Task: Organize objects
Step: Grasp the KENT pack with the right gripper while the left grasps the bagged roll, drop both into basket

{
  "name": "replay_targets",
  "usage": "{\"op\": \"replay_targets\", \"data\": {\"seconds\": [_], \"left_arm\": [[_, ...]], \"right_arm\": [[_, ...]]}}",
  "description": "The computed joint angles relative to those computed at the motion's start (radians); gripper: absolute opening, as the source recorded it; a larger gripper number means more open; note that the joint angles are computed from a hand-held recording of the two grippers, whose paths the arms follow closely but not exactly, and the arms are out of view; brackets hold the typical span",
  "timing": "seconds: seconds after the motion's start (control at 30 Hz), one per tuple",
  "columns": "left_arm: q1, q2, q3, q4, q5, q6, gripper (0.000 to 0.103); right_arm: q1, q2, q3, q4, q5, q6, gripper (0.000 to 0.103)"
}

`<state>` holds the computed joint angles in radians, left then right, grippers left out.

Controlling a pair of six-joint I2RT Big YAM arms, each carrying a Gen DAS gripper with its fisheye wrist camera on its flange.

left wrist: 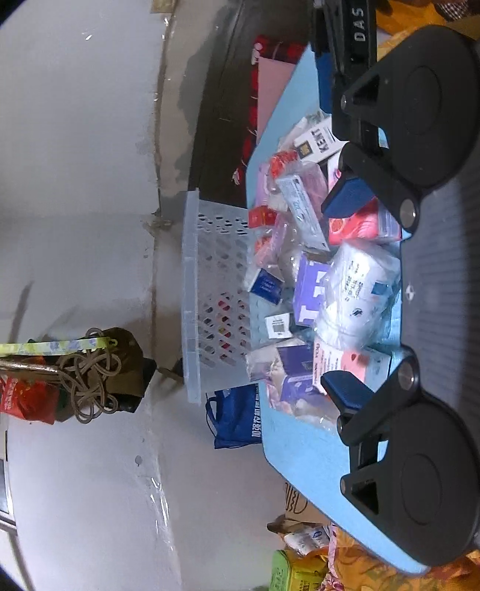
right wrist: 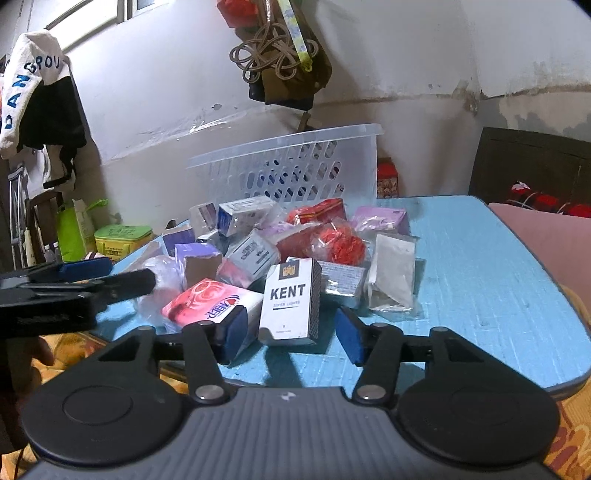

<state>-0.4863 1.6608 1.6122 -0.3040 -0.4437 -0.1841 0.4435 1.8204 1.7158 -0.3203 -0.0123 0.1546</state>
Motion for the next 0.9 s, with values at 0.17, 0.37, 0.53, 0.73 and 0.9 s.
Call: {"op": "replay_targets", "data": {"seconds": [0.17,0.37,0.53,0.73,0.9], "left_arm": [[0.012,0.028,0.011,0.005,0.013,-0.001,0.093],[0.017,0.035,-0.016,0.083,0.015,0.031,0.088],[0.018,0.025,-0.047,0.137,0.031,0.034,0.079],[0.024,-0.001,-0.073,0.176,0.028,0.021,0.079],[0.026,-0.013,-0.083,0.187,0.014,0.016,0.079]], "right_arm": [[0.002,0.014,0.005,0.009,0.013,-0.008,0.057],[0.0,0.021,-0.003,0.034,0.017,-0.008,0.057],[-0.003,0.019,-0.017,0.06,-0.008,-0.007,0.041],[0.0,-0.01,-0.049,0.089,0.016,-0.013,0.041],[-0.005,-0.029,-0.054,0.095,0.028,-0.001,0.041]]}}
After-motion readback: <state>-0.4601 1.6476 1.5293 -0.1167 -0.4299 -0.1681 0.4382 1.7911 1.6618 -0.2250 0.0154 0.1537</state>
